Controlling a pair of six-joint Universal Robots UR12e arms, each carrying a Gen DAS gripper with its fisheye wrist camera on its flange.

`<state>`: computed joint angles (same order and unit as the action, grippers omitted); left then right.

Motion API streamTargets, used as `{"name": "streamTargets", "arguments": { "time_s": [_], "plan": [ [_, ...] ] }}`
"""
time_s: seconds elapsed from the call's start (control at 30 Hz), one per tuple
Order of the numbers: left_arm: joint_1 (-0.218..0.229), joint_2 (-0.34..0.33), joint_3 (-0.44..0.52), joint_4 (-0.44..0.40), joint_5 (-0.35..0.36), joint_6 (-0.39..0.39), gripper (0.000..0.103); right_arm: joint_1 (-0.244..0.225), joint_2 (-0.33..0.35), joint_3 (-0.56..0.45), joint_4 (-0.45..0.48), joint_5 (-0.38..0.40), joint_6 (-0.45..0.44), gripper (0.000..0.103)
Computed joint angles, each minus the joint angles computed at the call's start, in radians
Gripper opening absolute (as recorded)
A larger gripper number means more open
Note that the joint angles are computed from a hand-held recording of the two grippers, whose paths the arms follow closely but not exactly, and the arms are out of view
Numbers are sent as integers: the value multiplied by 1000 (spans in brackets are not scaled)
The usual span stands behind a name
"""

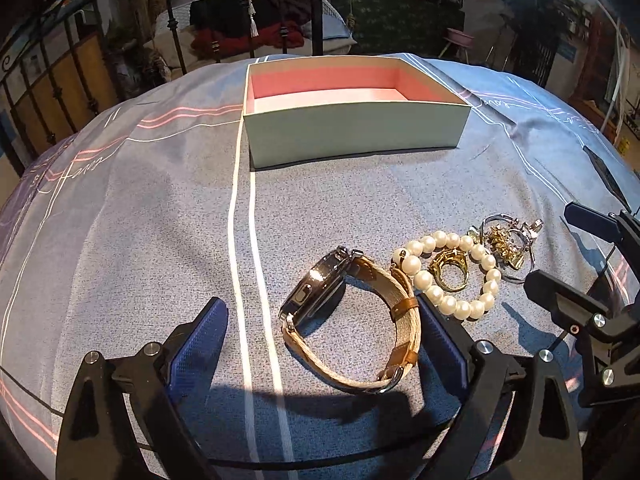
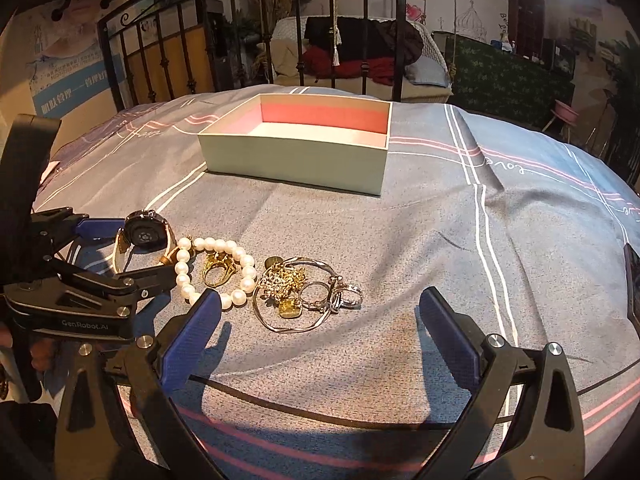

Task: Organize jewelry
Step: 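Grasp the tan-strap watch with the left gripper while the right gripper grasps the gold bangle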

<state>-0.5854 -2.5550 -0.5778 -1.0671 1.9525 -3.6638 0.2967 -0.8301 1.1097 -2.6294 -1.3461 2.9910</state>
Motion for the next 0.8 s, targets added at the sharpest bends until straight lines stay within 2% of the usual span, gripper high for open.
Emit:
{"name": "streamTargets", "arguments": {
  "time_s": [0.2, 0.27, 0.33, 0.4, 0.47, 0.57, 0.8],
  "plan": [
    [-3, -4, -2, 43, -21, 66, 59, 4, 36, -87, 178, 23, -63, 96],
    [-4, -11, 10, 42, -16, 74, 57, 8, 49, -116, 213, 10, -91, 95],
    [-4, -10, 7, 54, -19, 73, 54, 10, 60, -141, 243, 10, -123, 86],
    [-3, -9, 4, 61, -25, 67, 53, 9, 68, -157, 255, 23, -145, 64],
    [-1, -4, -6, 72, -31, 60, 52, 8, 68, -159, 261, 38, -171, 57],
    [1, 2, -18, 87, -37, 45, 51, 6, 59, -144, 248, 46, -182, 57],
    [3, 13, -31, 115, -41, 13, 49, -6, 28, -83, 162, 83, -138, 57]
  ]
}}
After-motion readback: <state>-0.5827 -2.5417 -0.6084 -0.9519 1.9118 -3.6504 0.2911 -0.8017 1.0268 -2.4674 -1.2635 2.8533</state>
